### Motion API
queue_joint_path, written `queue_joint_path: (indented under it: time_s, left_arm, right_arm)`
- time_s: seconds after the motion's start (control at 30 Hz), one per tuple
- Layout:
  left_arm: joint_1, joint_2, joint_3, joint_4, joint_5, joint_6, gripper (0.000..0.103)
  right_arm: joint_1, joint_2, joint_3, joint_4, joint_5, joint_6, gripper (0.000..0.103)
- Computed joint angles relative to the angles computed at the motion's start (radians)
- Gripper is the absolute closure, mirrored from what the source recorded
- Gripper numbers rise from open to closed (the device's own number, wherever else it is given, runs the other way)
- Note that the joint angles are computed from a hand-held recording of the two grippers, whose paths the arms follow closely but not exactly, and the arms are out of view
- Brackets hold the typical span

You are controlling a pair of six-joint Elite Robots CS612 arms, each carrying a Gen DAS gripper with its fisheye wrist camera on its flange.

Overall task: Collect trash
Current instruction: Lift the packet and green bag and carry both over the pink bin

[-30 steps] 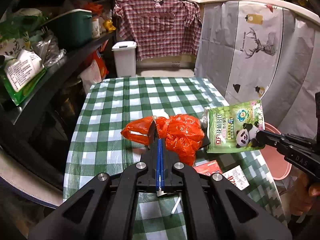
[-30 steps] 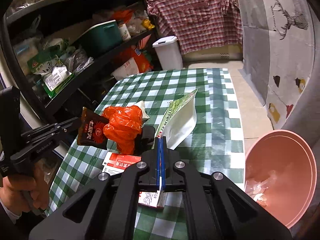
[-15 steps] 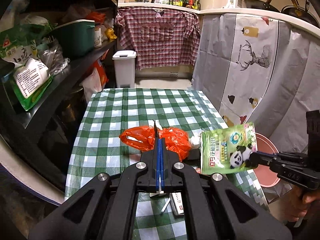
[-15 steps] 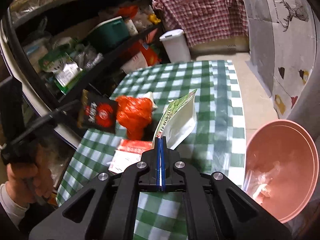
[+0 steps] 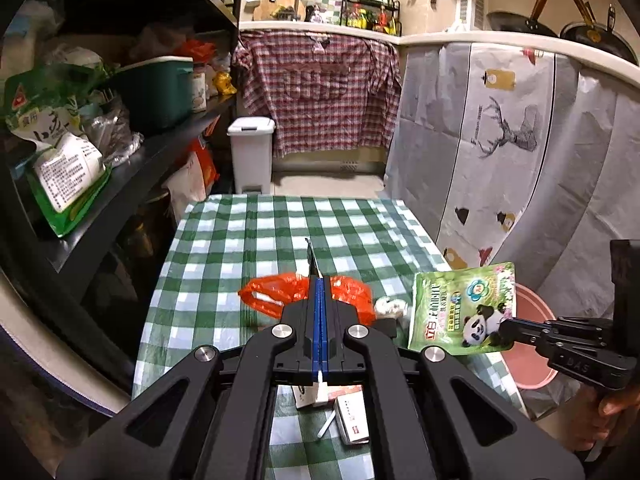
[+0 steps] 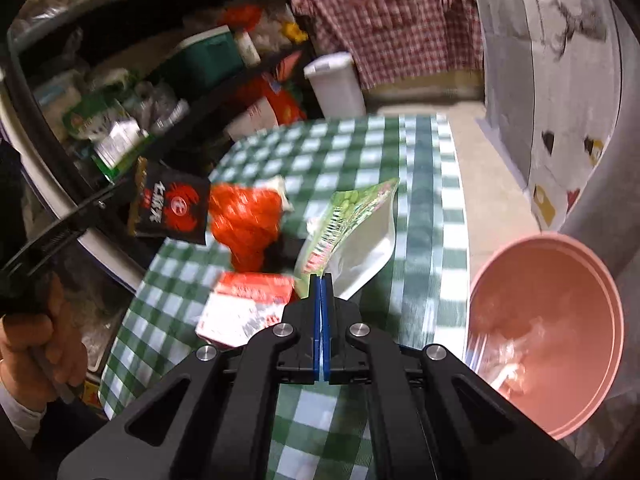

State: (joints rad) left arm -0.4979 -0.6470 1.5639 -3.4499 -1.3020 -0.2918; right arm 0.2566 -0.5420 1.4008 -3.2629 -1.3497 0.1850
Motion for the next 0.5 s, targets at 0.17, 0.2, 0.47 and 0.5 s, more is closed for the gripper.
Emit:
queue_joint_path:
  time_s: [0.17, 0.2, 0.47, 0.5]
  left_arm:
    - [-0.006, -0.003, 0.001, -0.026, -0.006, 0.011, 0.103]
    - [-0.007, -0.002, 0.000, -0.028, -0.007, 0.014, 0.103]
    - [-0.023, -0.002, -0.006, -0.035, -0.040, 0.032, 0.103]
    - [-0.026, -0.001, -0.008, -0.033, -0.046, 0.035, 0.103]
  right_arm:
    - [0.001, -0.003, 0.006, -0.029, -0.027, 0.004, 0.102]
    - [0.001, -0.004, 0.009, -0.037, -0.033, 0.005, 0.102]
    - [0.001, -0.013, 0.031, -0.088, -0.097, 0.007, 0.102]
    - [0.001, -0.014, 0.034, -0.095, -0.106, 0.006, 0.102]
